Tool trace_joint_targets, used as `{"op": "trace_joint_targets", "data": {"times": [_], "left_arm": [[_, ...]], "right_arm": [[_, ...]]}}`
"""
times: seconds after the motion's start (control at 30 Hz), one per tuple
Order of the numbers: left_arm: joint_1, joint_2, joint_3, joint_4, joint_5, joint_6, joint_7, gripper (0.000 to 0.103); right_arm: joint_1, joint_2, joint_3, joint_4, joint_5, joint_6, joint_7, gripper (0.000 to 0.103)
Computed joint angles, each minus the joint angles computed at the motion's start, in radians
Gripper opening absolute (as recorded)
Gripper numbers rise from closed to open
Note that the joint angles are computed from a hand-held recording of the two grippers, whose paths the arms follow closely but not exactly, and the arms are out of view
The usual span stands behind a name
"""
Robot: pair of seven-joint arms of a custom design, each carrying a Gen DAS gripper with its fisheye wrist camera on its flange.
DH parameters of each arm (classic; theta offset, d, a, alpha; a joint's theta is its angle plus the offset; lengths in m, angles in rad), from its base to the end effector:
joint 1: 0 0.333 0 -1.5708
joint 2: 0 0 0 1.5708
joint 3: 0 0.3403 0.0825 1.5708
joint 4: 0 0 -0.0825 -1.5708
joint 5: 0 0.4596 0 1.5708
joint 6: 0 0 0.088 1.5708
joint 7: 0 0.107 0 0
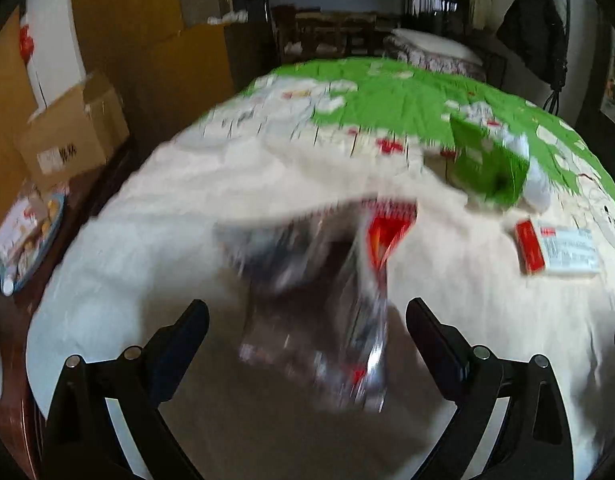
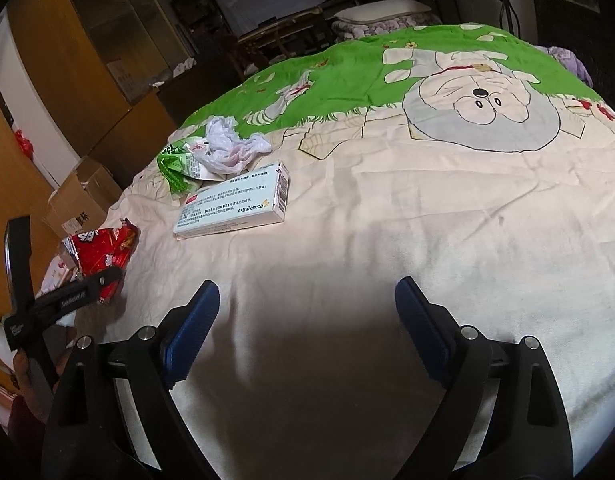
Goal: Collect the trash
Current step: 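Grasp the silver foil wrapper and red checkered chip bag with left tool, then grasp the white medicine box with right tool while left holds the bags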
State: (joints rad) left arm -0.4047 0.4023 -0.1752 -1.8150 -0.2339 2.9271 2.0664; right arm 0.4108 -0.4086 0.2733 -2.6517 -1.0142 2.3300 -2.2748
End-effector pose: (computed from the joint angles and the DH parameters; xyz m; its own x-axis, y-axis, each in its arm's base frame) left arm 0.6518 -0.3930 0.3807 -0.7143 -0.6961 -0.0723 -0.4870 0.5686 -0.6630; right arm 0.3650 0.2699 0.3589 -0.7167 -0.5809 -0.3860 -0.2433 0.7269 -0.6422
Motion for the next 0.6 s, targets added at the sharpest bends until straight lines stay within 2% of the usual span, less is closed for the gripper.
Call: {"op": "trace_joint_targets", "data": {"times": [0.1,0.13,0.17,0.2,0.23,0.3,0.33,0.5,0.6], "left_arm": [[-0.017,0.053,0.001,0.071,-0.001,-0.005,-0.017,0.097],[-0.039,0.074,0.025,0.099,0.017,-0.023,-0.044,0.097],[-0.061,0.092,0.052,0.126,0.038,-0.058,-0.08,0.097],[-0.05,0.121,0.046,0.176,0.07,-0.139,-0.131,0.097],[-0.043,0.128,0.041,0.194,0.033,-0.163,-0.113,0.098],[0.016,0.126,-0.02,0.185,-0.029,-0.152,-0.072,0.097],[0.019,0.124,-0.023,0.18,-0.032,-0.147,-0.069,0.097],[-0.019,0.114,0.016,0.164,0.021,-0.135,-0.106,0.097],[-0.015,0.115,0.012,0.165,0.028,-0.135,-0.111,0.097]], "right_arm": [[0.0,0.002,-0.001,0.002,0.004,0.0,-0.006,0.087],[0.0,0.004,-0.002,0.003,0.005,0.0,-0.01,0.088],[-0.001,0.005,-0.002,0.005,0.005,0.001,-0.012,0.088],[-0.001,0.007,-0.002,0.006,0.005,0.001,-0.015,0.088],[0.0,0.008,-0.003,0.008,0.007,0.001,-0.019,0.089],[-0.001,0.012,-0.005,0.014,0.01,-0.001,-0.033,0.09],[-0.005,0.012,-0.004,0.015,-0.004,0.005,-0.029,0.09],[-0.041,0.049,-0.031,0.063,-0.074,0.054,-0.105,0.089],[-0.077,0.07,-0.042,0.095,-0.156,0.079,-0.11,0.089]]}}
